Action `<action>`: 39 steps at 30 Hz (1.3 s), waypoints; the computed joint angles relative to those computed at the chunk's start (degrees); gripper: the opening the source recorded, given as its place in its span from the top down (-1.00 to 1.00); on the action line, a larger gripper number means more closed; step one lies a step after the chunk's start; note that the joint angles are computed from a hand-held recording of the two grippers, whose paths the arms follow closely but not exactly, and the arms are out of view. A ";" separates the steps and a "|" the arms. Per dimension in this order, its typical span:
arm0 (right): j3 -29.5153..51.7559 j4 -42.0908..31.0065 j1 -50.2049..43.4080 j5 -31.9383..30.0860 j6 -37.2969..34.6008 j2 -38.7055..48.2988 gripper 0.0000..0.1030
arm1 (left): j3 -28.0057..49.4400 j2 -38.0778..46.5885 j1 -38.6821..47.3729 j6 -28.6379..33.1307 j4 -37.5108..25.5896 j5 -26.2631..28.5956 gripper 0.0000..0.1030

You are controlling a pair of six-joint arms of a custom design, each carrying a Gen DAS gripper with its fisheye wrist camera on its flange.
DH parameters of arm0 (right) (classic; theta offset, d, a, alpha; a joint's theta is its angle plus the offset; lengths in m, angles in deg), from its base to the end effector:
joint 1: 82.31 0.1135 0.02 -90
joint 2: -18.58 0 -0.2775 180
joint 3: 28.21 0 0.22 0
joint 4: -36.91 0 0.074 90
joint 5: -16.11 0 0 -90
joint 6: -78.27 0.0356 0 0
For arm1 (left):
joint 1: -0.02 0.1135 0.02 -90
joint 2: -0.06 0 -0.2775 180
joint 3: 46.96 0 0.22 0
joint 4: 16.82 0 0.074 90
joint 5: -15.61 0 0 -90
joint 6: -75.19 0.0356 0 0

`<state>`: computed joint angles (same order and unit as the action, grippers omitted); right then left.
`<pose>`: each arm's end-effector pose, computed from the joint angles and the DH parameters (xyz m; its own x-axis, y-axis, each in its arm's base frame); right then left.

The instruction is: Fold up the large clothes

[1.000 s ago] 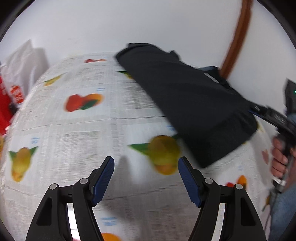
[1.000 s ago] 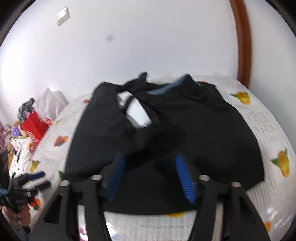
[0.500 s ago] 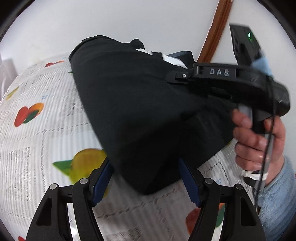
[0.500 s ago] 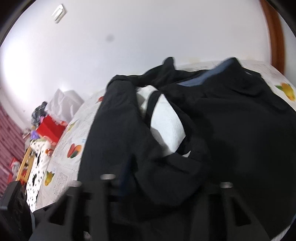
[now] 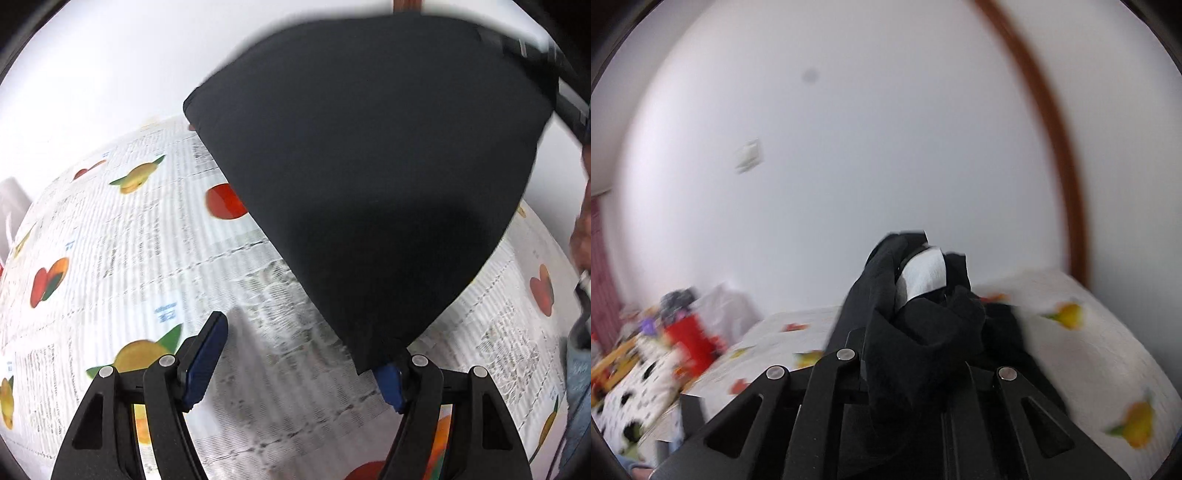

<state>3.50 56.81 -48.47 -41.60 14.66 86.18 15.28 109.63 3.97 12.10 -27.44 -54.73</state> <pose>0.1705 0.0914 0.2124 -0.2246 0.3018 -0.9265 0.0621 0.9533 0.2955 0.3192 0.0100 0.1221 -0.7028 0.3787 -0.6023 0.4837 0.8751 -0.0141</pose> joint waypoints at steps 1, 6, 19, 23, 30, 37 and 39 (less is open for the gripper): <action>-1.90 -1.19 -1.94 0.48 2.86 -0.85 0.82 | -0.02 -0.01 -0.48 -0.13 -0.07 0.02 -0.40; -7.68 -4.50 -14.98 -8.72 13.12 4.10 0.76 | -0.75 -0.41 -2.35 0.01 0.16 0.58 -0.36; -4.15 -14.50 -17.16 -11.12 10.78 8.40 0.38 | 0.41 -1.54 -0.13 -0.96 -5.38 7.08 0.81; -3.23 -11.37 -15.30 -12.73 12.10 12.17 0.55 | 1.90 -1.19 4.43 -0.06 -6.43 8.69 0.86; 5.48 -11.36 -7.31 -12.02 15.35 22.09 0.57 | 6.44 0.01 14.92 3.15 -11.72 11.19 0.87; 11.96 -15.92 -0.24 -9.44 15.95 23.92 0.56 | 11.23 2.78 21.80 6.86 -19.17 12.39 0.88; 10.70 -17.43 1.63 -7.73 17.28 21.53 0.54 | 10.85 2.22 23.17 8.55 -20.19 12.94 0.88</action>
<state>14.20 39.38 -46.84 -49.34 31.94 107.71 26.13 111.85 27.14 20.66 -47.63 -41.79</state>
